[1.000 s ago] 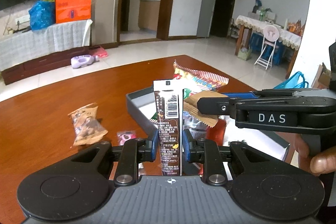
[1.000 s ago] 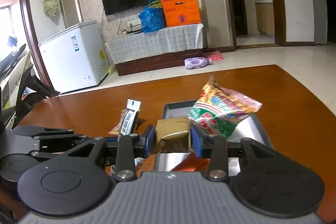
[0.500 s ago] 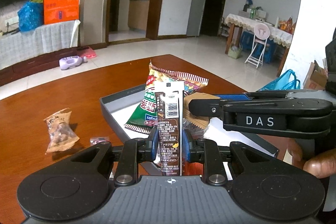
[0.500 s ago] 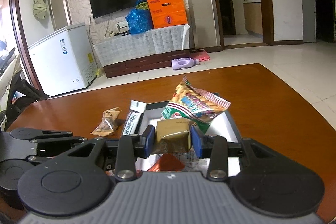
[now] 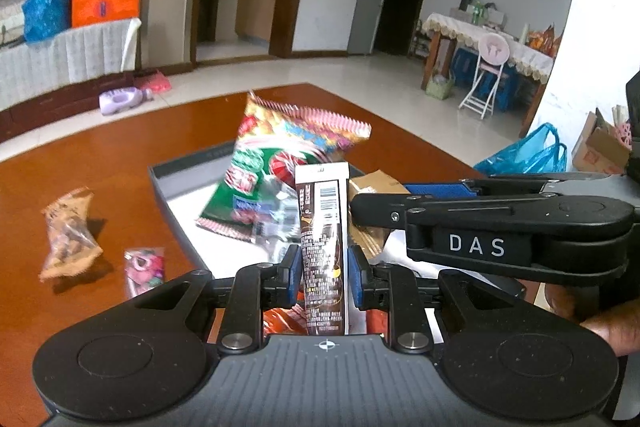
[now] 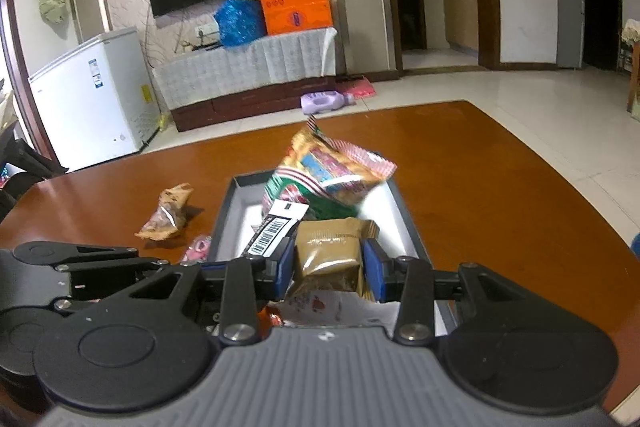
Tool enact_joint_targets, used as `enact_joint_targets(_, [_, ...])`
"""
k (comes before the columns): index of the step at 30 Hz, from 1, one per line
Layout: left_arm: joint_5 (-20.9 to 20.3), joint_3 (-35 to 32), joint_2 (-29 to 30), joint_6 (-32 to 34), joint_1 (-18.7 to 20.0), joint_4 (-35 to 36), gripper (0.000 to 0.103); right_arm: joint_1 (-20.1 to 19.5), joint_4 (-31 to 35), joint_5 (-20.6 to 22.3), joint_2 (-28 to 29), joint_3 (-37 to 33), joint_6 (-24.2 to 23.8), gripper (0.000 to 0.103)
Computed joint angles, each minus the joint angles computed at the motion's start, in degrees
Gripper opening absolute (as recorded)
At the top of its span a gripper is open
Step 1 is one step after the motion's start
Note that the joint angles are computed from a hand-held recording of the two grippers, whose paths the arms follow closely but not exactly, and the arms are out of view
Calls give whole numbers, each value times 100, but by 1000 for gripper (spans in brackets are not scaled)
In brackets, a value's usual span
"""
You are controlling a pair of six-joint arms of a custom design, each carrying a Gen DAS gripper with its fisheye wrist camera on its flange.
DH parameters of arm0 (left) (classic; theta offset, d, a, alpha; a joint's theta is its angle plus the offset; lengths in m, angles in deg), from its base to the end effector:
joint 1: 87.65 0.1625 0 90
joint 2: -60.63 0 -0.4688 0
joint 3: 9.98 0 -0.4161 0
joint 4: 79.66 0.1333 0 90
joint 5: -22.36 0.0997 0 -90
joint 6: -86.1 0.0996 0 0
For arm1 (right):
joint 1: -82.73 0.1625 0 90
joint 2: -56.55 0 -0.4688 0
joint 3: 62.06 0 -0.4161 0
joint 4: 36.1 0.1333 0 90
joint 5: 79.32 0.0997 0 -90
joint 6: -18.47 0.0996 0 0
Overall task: Organize snacks
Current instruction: 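Lift the chocolate bar and khaki packet and carry both over the white box, then open both grippers to drop the chocolate bar and khaki packet into the box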
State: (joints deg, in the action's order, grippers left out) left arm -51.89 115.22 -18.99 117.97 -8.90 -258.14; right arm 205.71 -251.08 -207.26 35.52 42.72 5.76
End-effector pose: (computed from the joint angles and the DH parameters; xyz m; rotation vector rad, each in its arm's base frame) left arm 0.0570 -0.5354 0.3241 0.8211 2.4612 -0.9373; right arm 0.3923 -0.4722 -0.0763 0.6515 -2.3529 1.0431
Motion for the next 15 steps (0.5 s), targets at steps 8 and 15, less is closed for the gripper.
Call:
enact_joint_targets(8, [80, 21, 88, 12, -32, 39, 33, -36, 282, -203, 34, -54, 119, 39])
enact_joint_targets(15, [-135, 83, -103, -52, 82, 30, 52, -101, 284, -26, -49, 22, 487, 48])
